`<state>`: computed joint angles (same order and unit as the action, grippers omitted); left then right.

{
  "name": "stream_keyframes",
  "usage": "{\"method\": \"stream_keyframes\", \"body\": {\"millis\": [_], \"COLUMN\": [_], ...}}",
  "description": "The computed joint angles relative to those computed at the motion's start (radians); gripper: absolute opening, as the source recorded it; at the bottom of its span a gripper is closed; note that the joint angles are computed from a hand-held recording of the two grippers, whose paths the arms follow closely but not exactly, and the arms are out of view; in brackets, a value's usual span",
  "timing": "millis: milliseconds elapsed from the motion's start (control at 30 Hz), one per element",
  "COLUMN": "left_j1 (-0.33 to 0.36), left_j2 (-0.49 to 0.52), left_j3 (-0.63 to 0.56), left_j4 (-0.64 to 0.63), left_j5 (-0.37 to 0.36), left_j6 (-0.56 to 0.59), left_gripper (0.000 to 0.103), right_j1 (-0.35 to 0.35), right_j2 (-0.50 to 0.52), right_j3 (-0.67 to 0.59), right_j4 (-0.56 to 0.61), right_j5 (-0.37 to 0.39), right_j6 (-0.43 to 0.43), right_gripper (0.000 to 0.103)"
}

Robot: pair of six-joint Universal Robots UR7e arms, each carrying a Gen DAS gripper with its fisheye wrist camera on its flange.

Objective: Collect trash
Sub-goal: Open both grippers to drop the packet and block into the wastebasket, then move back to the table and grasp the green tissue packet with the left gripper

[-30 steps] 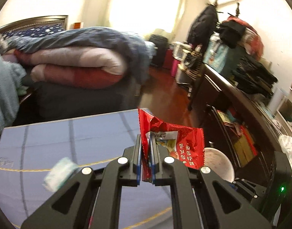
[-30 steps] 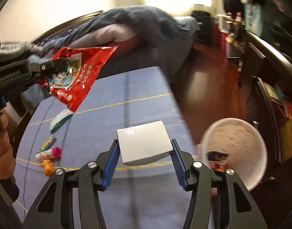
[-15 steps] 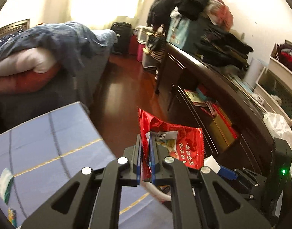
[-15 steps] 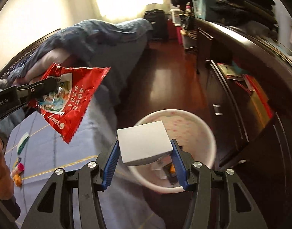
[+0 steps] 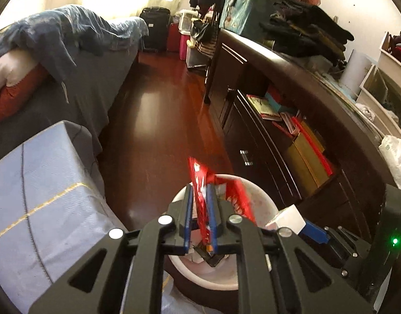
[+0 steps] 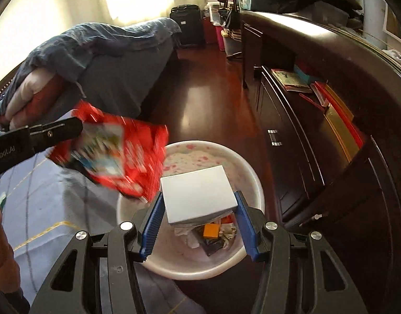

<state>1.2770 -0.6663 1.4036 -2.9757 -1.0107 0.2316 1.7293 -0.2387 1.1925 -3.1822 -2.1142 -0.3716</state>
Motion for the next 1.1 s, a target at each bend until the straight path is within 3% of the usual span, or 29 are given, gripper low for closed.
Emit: {"method": "stream_keyframes", "body": {"millis": [67, 200, 367, 600, 933, 1100], "left_j1": [0.005, 0.008, -0.002, -0.017, -0.001, 0.023], "left_j2": [0.01, 0.012, 0.002, -0.045, -0.207, -0.291], "left_j3": [-0.01, -0.003, 0.023, 0.097, 0.258, 0.333], "left_j4": [0.008, -0.004, -0.058, -0.181, -0.323, -0.384], "left_j5": [-0.002, -0.011, 0.009, 0.072, 0.245, 0.353], "left_j6": [-0.01, 0.001, 0.029, 0.066, 0.094, 0.202], "left_gripper": [0.034, 0.048, 0.056, 0.081, 0.089, 0.089], "right_j1": [-0.006, -0.013, -0.018, -0.001, 0.084, 0.134], "right_j2": [0.007, 0.018, 0.017, 0.001, -0.003, 0.011], "right_j3": [-0.013, -0.026, -0.026, 0.001, 0.054, 0.066], "right_j4": [0.003, -0.004, -0.008, 0.007, 0.057, 0.085], "right_j5": [-0.005, -0.015, -0.01, 0.009, 0.1, 0.141], "right_j6": [0.001, 0.0, 0.0, 0.02, -0.013, -0.055], "right_gripper": [0.055, 0.061, 0.066, 0.072, 0.076, 0.077]}}
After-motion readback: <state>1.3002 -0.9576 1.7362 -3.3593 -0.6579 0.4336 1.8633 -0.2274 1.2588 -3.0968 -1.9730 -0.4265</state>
